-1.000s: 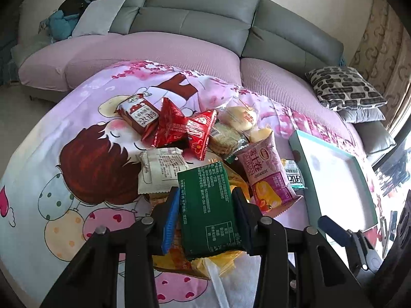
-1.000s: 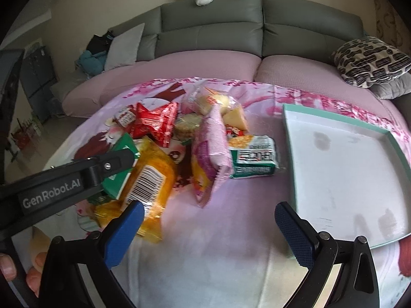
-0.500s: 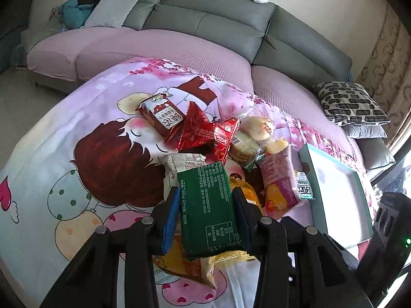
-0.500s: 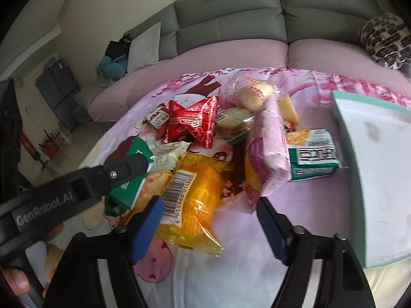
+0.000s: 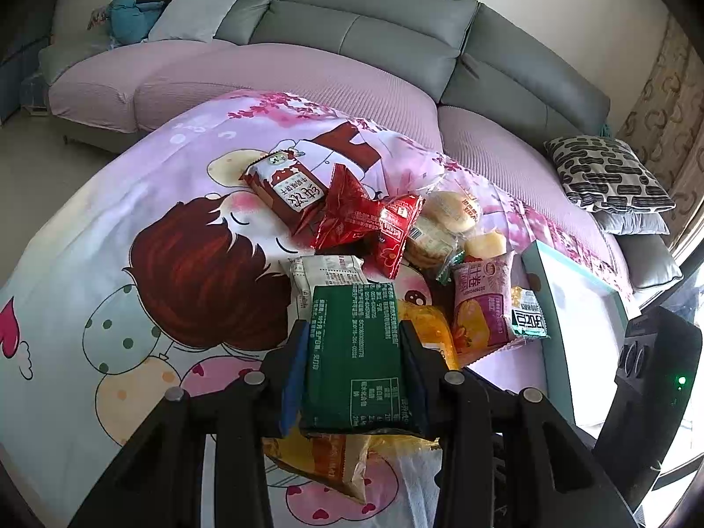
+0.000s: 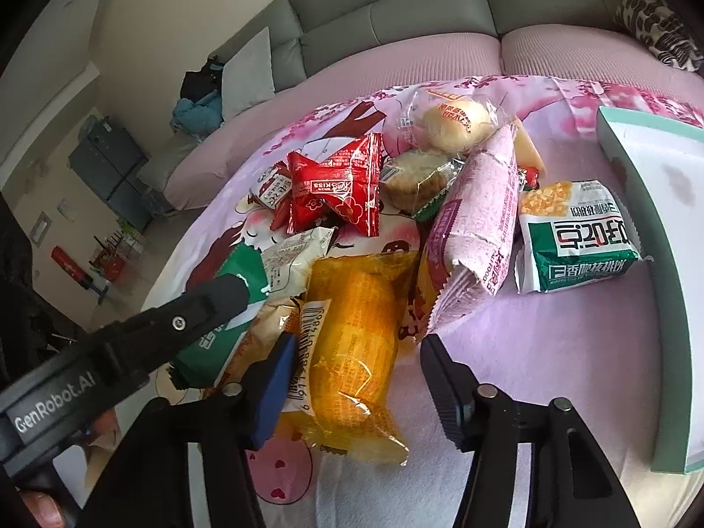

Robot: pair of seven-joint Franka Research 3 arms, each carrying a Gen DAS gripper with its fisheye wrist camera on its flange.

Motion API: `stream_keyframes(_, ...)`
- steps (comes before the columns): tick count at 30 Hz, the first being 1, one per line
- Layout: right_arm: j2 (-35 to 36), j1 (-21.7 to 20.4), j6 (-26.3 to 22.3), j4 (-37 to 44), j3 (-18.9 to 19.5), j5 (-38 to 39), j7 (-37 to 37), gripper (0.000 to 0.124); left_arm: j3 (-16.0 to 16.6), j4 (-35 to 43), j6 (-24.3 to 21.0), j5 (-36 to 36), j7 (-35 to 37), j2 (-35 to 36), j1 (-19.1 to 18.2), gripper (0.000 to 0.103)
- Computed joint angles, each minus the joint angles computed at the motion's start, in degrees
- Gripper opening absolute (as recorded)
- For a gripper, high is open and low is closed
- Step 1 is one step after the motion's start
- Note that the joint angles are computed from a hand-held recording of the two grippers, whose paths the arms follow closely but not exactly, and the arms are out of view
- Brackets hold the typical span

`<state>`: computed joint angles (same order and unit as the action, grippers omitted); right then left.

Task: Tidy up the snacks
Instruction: 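Lift the green box and yellow bread bag and carry both over the tray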

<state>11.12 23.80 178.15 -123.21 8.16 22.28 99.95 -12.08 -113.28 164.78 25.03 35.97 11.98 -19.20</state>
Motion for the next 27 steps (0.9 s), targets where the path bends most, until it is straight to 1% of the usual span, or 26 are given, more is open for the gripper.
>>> stream_keyframes(2, -0.2, -0.7, 0.1, -0.1, 0.9, 0.9, -1.1, 0.054, 0.0, 0.1, -0.3, 0.0, -0.1, 0.0, -0.1, 0.041)
stream_keyframes(6, -0.1, -0.4, 0.2, 0.0, 0.7, 1.1, -1.1, 0.054, 0.3, 0.3, -1.1, 0.8, -0.9, 0.0, -0.4, 0.041)
stream_keyframes(9, -0.2, -1.5, 0.2, 0.0, 2.1, 2.9, -2.9, 0.054, 0.3, 0.5, -1.7, 1.1, -1.1, 0.1, -0.5, 0.041)
stream_keyframes(12, 0.0, -3.5, -0.5, 0.4, 4.5, 6.8, -6.3, 0.054, 0.3, 0.7, -2.3, 1.4, -1.3, 0.2, -0.5, 0.041)
stream_keyframes(15, 0.0, -2.5, -0.4, 0.4, 3.6, 7.2, -6.6, 0.053, 0.3, 0.9, -2.7, 2.0, -1.7, 0.3, -0.7, 0.041)
stream_keyframes(16, -0.1, -3.3, -0.3, 0.4, 4.6, 8.6, -8.0, 0.049, 0.3, 1.0, -2.8, 2.1, -1.7, 0.4, -0.7, 0.041)
stream_keyframes(17, -0.2, -2.8, -0.3, 0.3, 4.0, 8.4, -7.8, 0.049, 0.3, 1.0, -2.8, 2.2, -1.7, 0.4, -0.7, 0.041)
stream_keyframes(19, -0.5, -2.4, 0.0, 0.0, 3.8, 8.5, -8.2, 0.044, 0.3, 1.1, -3.1, 2.3, -1.7, 0.4, -0.7, 0.041)
stream_keyframes(23, -1.4, -0.6, 0.3, -0.8, 1.7, 6.0, -6.3, 0.041, 0.4, 1.3, -3.4, 2.8, -2.1, 0.4, -0.9, 0.041)
stream_keyframes(27, -2.4, -1.1, 0.8, -1.6, 2.3, 6.6, -6.8, 0.041, 0.5, 1.5, -3.8, 3.5, -2.8, 0.5, -1.1, 0.041)
